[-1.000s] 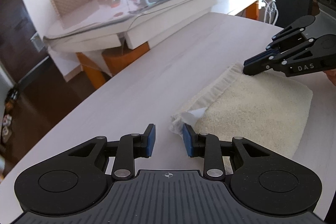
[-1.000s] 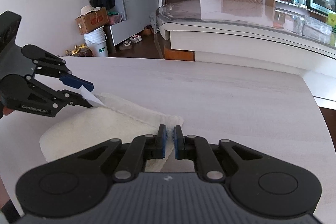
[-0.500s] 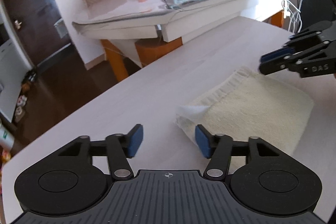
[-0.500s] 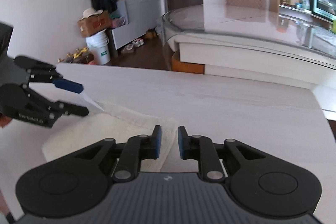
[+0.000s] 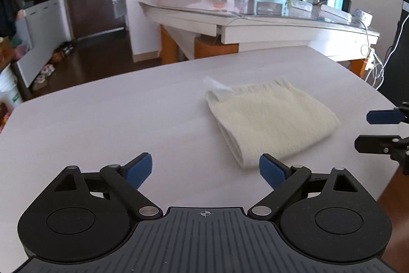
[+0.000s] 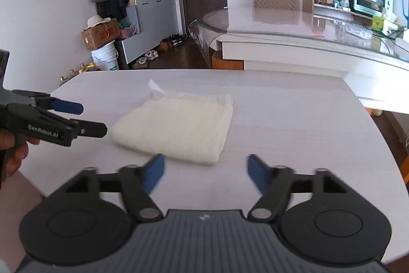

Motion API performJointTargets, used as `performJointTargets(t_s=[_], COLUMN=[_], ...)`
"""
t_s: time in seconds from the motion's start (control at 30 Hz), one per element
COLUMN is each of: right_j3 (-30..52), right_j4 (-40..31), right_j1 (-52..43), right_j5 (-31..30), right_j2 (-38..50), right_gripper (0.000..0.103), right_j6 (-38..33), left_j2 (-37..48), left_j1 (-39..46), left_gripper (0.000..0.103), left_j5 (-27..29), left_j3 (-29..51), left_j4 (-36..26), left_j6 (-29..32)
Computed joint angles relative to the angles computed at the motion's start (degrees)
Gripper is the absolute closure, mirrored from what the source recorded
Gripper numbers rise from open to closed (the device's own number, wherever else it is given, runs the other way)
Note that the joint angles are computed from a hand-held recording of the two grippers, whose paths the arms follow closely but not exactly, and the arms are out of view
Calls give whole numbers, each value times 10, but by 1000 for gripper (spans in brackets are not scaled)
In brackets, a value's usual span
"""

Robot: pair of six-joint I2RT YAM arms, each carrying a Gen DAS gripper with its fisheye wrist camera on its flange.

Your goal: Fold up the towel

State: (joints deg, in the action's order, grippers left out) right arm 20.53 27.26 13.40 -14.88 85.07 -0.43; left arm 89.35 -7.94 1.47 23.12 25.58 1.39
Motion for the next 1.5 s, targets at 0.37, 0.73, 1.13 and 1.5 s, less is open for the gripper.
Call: performJointTargets(t_s=[0.37,0.73,1.13,1.5], right_j3=[-62,-111,-97,-91], right_j4=[-103,-184,-197,-198], right_j1=[81,119,146,131], right_j5=[135,162,183,166], right_j2=[-166,-312,-316,-317], right_gripper=[10,6,5,5], right_j6=[54,71,83,74], left_j2=[-112,-278,-361,-359], left_j1=[-115,-180,-187,-175], left_gripper=[0,0,0,0], left_j5=[-145,-193,-203,-198], left_j3=[-79,-135,-150,-140], left_j4=[-38,-145,-201,-200], left_j6=[-92,-147,-157,-144])
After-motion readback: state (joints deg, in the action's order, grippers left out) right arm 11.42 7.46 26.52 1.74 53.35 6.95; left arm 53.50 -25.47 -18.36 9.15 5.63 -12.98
